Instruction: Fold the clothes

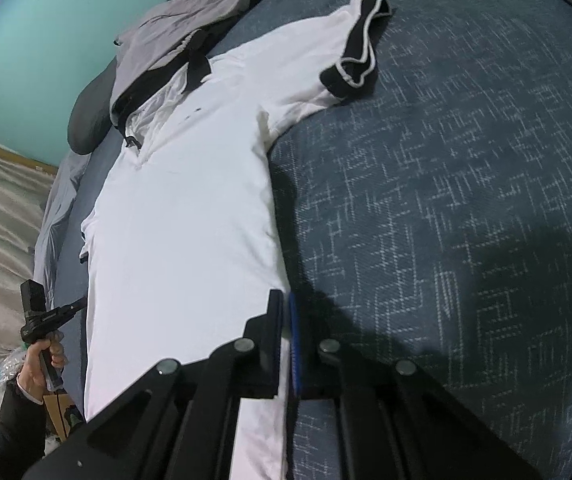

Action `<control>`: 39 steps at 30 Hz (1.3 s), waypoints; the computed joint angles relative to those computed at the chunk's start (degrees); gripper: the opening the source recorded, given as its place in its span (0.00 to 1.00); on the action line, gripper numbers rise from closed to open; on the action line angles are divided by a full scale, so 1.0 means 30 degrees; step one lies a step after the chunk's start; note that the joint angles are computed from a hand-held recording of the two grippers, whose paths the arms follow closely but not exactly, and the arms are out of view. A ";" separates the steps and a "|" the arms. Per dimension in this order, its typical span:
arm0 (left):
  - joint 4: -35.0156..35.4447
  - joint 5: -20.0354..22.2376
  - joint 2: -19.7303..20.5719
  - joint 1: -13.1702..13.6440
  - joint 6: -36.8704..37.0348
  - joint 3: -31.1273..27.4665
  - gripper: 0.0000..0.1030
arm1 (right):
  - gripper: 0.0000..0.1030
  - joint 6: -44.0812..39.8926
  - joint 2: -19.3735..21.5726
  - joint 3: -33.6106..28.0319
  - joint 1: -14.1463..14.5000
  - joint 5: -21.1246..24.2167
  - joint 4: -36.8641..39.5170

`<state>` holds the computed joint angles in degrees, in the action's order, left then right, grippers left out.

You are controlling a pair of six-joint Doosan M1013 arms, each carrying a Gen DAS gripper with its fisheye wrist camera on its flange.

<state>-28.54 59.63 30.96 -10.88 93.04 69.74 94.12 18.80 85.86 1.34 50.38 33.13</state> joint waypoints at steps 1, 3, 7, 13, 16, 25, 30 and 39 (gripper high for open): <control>-0.0026 0.0115 0.0023 -0.0010 0.0043 -0.0034 0.00 | 0.03 -0.0038 0.0051 0.0022 -0.0062 0.0127 0.0249; -0.0136 0.0427 0.0082 -0.0040 0.0208 -0.0102 0.00 | 0.04 -0.0334 0.0112 0.0073 -0.0186 0.0318 0.0956; -0.0238 0.0718 0.0135 -0.0103 0.0425 -0.0091 0.02 | 0.07 -0.0650 0.0024 0.0200 -0.0276 0.0065 0.1684; -0.0830 0.0758 0.0334 -0.0120 0.0551 -0.0056 0.16 | 0.07 -0.0689 0.0040 0.0181 -0.0297 0.0297 0.1830; -0.0418 0.0762 0.0472 -0.0250 0.0440 -0.0155 0.15 | 0.07 -0.0593 0.0055 0.0216 -0.0263 0.0301 0.1775; 0.1085 0.0515 0.0278 -0.0488 -0.0017 -0.0371 0.02 | 0.07 -0.0546 0.0025 0.0228 -0.0211 0.0337 0.1667; 0.1344 0.0234 -0.0073 -0.0183 -0.0324 -0.0122 0.02 | 0.07 -0.0506 -0.0049 0.0213 -0.0243 0.0258 0.1434; 0.1751 0.0176 -0.0135 -0.0217 -0.0584 0.0161 0.02 | 0.07 -0.0328 -0.0168 0.0216 -0.0246 0.0302 0.1256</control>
<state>-23.29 60.16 30.56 -11.53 91.29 70.22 93.13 18.29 86.51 0.61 51.29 36.90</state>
